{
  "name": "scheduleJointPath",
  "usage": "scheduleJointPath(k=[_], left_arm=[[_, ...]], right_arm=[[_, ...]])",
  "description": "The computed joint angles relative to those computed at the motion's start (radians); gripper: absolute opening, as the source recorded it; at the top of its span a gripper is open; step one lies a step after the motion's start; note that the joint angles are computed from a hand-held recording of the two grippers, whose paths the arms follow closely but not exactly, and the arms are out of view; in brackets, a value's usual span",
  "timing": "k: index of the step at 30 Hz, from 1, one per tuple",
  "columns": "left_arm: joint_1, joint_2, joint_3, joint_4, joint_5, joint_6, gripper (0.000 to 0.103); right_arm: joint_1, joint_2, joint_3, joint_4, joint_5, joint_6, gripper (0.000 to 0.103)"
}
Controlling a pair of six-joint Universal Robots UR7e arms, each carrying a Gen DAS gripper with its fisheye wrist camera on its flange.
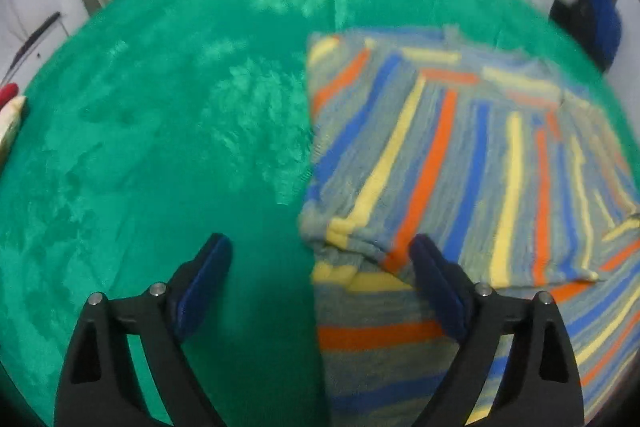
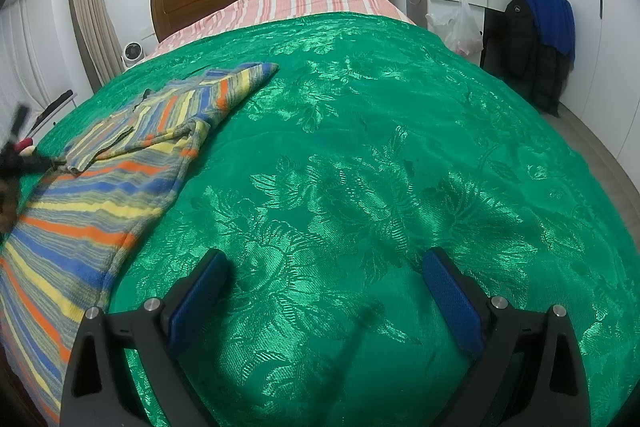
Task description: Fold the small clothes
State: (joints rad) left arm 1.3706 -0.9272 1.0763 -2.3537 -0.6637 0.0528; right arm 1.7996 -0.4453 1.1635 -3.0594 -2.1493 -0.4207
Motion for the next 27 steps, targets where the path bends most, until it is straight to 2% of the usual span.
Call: scheduleJointPath(k=[2,4,10,12,14,16,17,20,27], left_arm=[[-0.011,-0.060,0.069,-0.036,-0.016,-0.048,0.093],[-0.026,-0.141,0.170,-0.128,-0.058,-0.024,0.093],[-0.057,-0.306,0.410,-0.370,0.023,0.122,0.101],[-0.034,-0.323,0.442,-0.361,0.051,0.110,0.101],[0.011,-0.318,0.440,-0.319,0.044,0.059,0.101],[0.053,-0.324,0.493,-0.444,-0.034,0.103,0.102],[0.057,-0.333,0.511,-0.493,-0.066,0.121,0.102],[0.052,-0.304,0.489,-0.502,-0.028,0.138,0.103],[0.050,-0.314,0.501,-0.520,-0.028,0.151,0.103]], right_arm=[[0.000,0.000,-0.001,0.002,-0.001,0.000,0.097],[0.000,-0.001,0.000,0.001,0.000,0.000,0.097],[0.000,0.000,-0.002,0.000,0.002,-0.001,0.097],[0.000,0.000,-0.004,0.002,0.003,0.000,0.097],[0.000,0.000,-0.003,0.002,0.003,0.000,0.097],[0.000,0.000,-0.003,0.003,0.003,0.001,0.097],[0.000,0.000,-0.002,0.002,0.003,0.001,0.097],[0.000,0.000,-0.002,0.002,0.003,0.000,0.097],[0.000,0.000,-0.002,0.002,0.003,0.000,0.097]])
